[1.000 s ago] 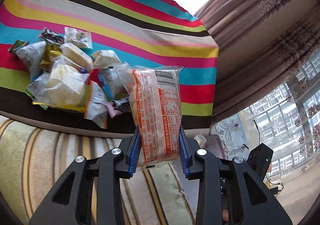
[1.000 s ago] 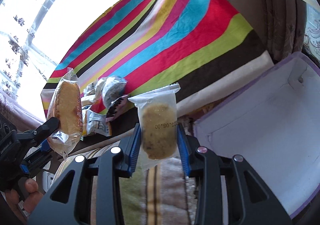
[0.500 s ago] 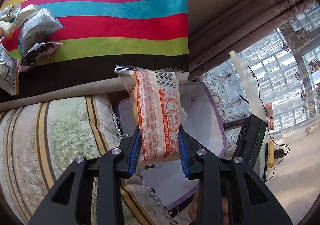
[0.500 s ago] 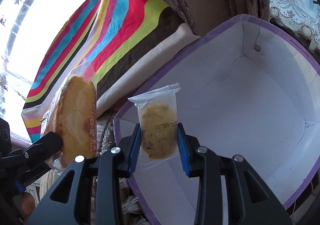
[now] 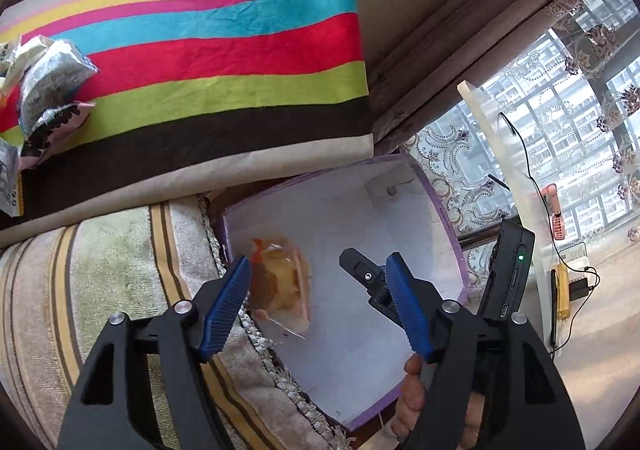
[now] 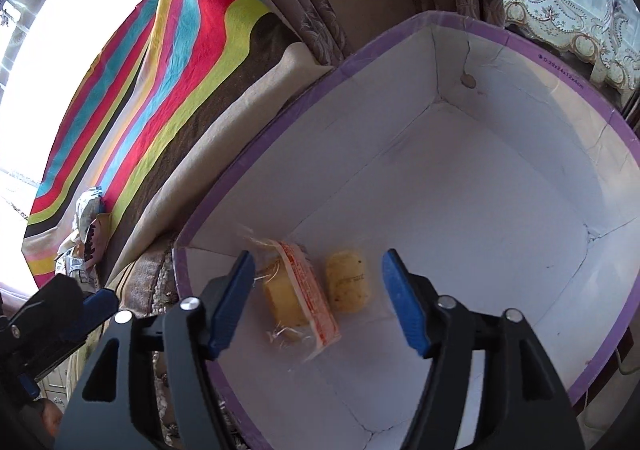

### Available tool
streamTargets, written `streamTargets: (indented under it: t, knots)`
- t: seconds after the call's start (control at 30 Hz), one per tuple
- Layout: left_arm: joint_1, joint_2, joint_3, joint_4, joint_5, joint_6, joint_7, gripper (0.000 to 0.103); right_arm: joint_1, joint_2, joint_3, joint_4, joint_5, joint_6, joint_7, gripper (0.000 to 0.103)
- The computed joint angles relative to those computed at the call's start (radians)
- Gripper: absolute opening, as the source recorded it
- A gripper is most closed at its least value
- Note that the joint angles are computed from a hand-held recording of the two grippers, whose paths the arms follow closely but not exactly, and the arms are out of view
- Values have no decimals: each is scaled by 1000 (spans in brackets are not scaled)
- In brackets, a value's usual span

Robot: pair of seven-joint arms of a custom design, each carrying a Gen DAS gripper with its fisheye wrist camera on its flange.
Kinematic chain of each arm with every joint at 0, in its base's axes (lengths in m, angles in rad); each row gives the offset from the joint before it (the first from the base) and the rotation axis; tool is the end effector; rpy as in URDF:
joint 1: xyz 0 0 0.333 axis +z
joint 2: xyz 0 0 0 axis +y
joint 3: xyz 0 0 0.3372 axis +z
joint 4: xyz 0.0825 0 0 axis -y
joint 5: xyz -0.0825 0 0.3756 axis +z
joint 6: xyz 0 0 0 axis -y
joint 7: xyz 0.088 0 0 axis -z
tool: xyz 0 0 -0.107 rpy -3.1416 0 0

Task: Organize snacks
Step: 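Return both tools to the snack pile on the striped sheet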

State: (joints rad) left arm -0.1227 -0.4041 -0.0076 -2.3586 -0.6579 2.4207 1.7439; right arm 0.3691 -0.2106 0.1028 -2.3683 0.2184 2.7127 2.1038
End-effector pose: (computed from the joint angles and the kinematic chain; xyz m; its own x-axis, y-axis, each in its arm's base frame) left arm 0.4453 -0.0615 0.5562 -0.0302 -0.8634 0.5036 -0.8950 -0.2009 -0.3981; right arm 0.4473 0.2223 0.4950 -0.1331 -0.9079 -0.3974 -0.8874 0.2877 -0.3602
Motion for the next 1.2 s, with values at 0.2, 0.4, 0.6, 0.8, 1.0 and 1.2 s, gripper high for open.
streamTargets:
  t: [0.2,0.4,0.6,0.8,1.0,1.2]
  knots:
    - [63,-98,-52,-81,190,202,-73,82,-88,5,106,96,-414,-152,266,81]
    - [132,-178,-34,-131,399,266,-135,86,-54,-31,101,112,-576,-105,269,92]
    - [264,-255,-9,-192,544,252,-209,87,63,-27,27,110,-281,82,35,92]
    - [217,-285,158,-219,443,204,-157,80,142,70,35,211,-49,118,-112,92]
    - [177,-262,217,-203,312,151,-65,60,168,169,58,313,141,46,-257,92]
    - [143,-163,263,-139,136,75,10,50,158,229,81,363,277,9,-332,92]
